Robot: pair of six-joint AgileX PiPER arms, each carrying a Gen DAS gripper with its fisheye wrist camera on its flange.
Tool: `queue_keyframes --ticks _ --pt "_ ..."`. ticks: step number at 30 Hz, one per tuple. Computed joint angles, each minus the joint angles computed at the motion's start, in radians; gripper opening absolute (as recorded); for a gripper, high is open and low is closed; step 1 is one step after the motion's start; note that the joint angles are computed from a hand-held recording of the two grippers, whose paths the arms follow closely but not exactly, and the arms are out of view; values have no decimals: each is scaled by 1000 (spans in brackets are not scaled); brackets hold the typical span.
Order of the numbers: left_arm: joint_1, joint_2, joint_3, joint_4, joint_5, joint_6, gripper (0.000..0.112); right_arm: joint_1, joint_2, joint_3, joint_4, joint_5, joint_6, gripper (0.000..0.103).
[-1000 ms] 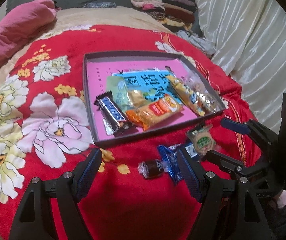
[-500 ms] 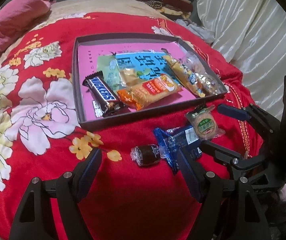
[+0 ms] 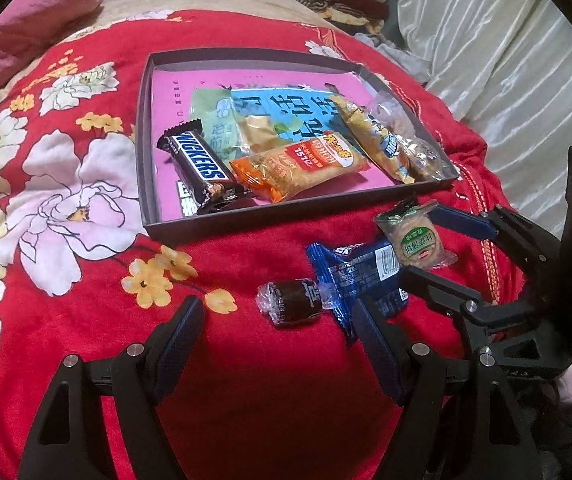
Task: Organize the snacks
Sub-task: 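Move the left gripper to the dark wrapped chocolate while the right reaches the round green-label pastry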
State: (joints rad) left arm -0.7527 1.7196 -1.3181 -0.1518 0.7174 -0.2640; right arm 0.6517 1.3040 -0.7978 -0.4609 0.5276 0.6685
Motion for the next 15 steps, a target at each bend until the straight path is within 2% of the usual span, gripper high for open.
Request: queue_keyframes --ticks 4,9,15 --pt "14 5 10 -33 -15 20 78 -1 5 -2 -3 -4 -4 62" --pt "14 15 11 -62 -24 48 71 -18 16 -8 29 -21 -49 53" --pt "3 35 3 -50 -28 38 68 -10 39 -22 -14 5 -32 47"
